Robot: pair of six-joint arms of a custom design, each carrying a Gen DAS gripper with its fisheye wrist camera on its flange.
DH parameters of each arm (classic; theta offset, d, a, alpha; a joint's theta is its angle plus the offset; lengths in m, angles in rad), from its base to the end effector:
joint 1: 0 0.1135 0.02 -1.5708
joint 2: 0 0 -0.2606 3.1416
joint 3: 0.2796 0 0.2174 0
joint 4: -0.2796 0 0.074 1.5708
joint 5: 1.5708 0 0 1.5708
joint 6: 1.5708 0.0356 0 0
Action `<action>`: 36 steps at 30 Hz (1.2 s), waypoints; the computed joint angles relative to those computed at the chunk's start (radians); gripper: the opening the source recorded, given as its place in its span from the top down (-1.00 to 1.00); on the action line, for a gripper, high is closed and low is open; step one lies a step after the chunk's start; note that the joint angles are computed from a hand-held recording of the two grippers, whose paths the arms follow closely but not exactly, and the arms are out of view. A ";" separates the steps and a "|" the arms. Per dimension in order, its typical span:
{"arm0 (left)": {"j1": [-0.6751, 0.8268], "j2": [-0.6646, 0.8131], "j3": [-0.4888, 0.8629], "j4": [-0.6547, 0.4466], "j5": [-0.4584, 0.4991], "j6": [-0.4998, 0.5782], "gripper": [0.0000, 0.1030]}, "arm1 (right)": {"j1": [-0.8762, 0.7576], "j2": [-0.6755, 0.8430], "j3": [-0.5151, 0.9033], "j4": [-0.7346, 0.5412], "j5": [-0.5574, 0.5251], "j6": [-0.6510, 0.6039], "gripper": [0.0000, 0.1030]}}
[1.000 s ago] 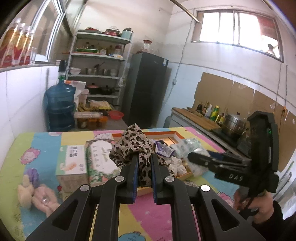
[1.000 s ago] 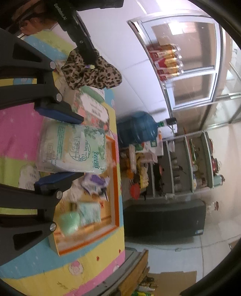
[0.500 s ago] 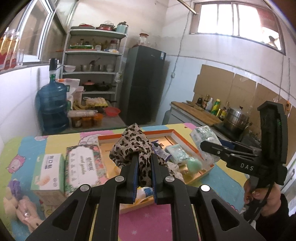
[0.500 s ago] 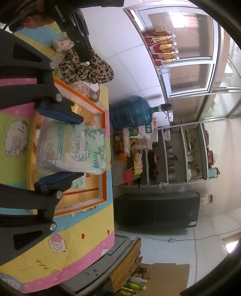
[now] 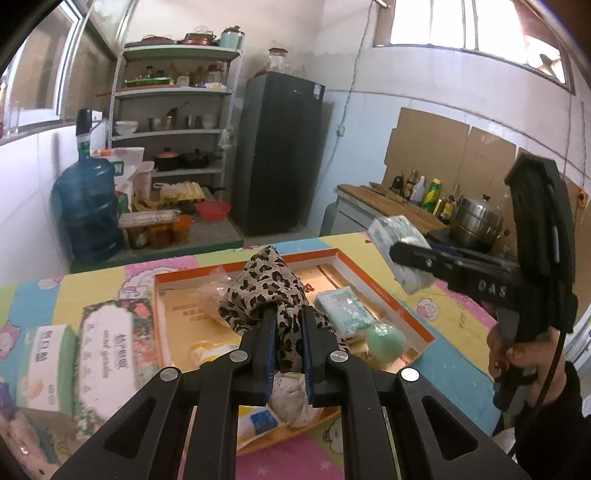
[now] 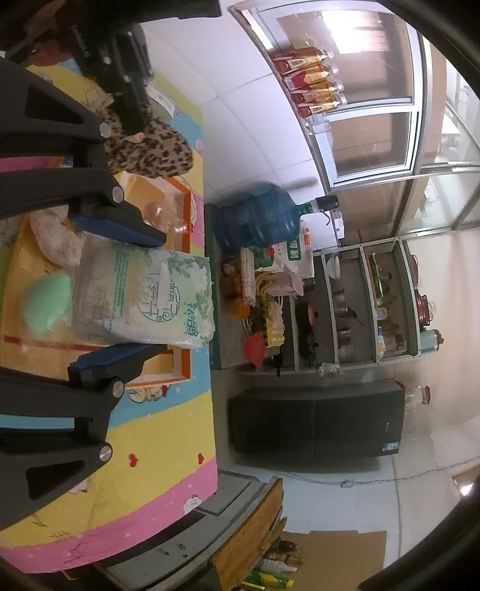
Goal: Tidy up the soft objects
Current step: 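Carry the leopard-print cloth with the left tool while the right tool carries the diaper pack, then open the left tool over the tray while the right tool releases the diaper pack there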
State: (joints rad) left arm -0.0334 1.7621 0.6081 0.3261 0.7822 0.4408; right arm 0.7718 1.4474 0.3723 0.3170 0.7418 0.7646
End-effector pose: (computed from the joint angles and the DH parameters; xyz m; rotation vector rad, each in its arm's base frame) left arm 0.2751 -0.0343 0.1295 0.8519 2.0356 -0.7081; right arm 0.1693 0.1312 0.1479 0.3396 2.0750 0.0400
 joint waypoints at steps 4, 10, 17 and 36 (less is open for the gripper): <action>-0.060 0.041 0.025 0.026 -0.047 -0.042 0.77 | -0.142 0.001 -0.029 0.085 -0.137 -0.098 0.02; -0.118 0.089 0.058 0.049 -0.096 -0.084 0.77 | -0.305 0.076 -0.030 0.172 -0.306 -0.190 0.02; -0.166 0.143 0.092 0.053 -0.141 -0.112 0.77 | -0.442 0.230 0.065 0.212 -0.518 -0.272 0.02; -0.220 0.266 0.200 0.010 -0.197 -0.137 0.77 | -0.549 0.515 0.366 0.024 -0.688 -0.328 0.02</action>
State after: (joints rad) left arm -0.2538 2.0277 0.8081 0.3356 0.5849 0.3036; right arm 0.2226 1.9622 0.7385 0.3414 0.0539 0.4369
